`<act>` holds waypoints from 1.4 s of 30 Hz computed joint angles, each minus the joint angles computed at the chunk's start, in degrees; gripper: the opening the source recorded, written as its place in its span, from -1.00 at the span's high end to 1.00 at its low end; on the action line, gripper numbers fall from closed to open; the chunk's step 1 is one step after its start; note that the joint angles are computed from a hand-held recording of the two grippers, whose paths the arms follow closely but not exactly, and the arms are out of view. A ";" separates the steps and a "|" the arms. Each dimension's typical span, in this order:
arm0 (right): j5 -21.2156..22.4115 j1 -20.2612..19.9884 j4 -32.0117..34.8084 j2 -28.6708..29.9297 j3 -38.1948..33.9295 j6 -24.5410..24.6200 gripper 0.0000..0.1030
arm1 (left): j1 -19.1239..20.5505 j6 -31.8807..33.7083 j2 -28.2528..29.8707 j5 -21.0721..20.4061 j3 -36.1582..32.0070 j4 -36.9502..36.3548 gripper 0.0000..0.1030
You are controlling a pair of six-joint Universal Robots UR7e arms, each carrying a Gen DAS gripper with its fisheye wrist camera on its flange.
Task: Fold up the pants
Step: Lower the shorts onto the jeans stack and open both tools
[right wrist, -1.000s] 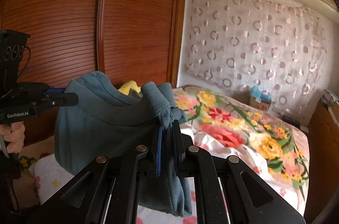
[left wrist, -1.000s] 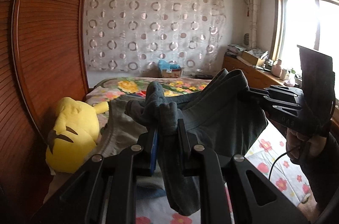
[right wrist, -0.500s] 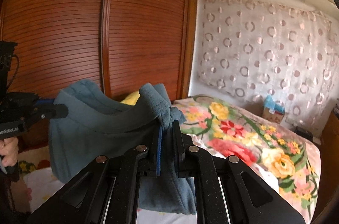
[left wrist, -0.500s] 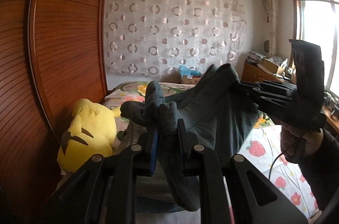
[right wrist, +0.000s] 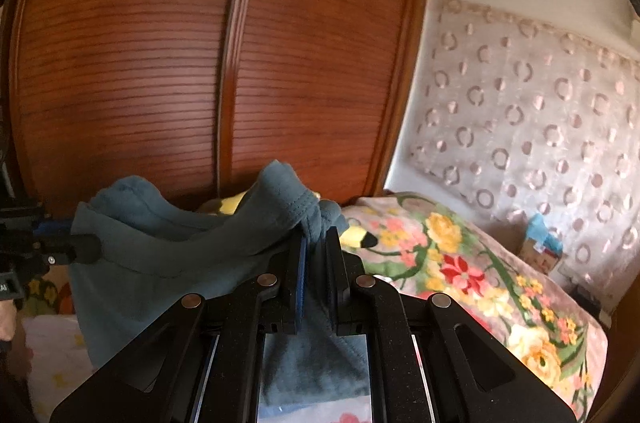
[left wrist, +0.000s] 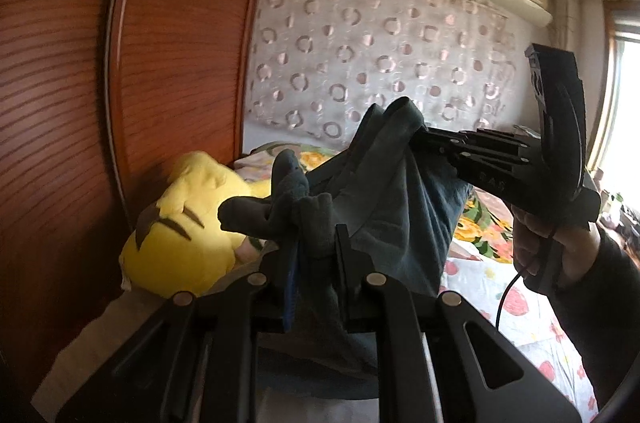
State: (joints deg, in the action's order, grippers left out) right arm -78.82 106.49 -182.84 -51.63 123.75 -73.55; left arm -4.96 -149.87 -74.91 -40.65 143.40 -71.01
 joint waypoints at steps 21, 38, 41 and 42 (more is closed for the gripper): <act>-5.57 2.25 5.43 4.39 -3.64 4.16 0.44 | -1.49 -0.57 3.83 -4.03 0.35 -3.76 0.42; -8.14 -2.94 9.25 3.85 -4.68 6.09 0.31 | 7.79 14.28 1.07 -1.25 1.22 -13.83 0.36; -8.02 -3.63 10.48 4.79 -6.09 8.09 0.31 | 8.09 15.48 1.19 -1.38 1.49 -14.81 0.34; -7.64 -3.89 10.54 4.69 -6.01 8.48 0.31 | 8.10 15.82 0.97 -1.21 1.50 -15.10 0.32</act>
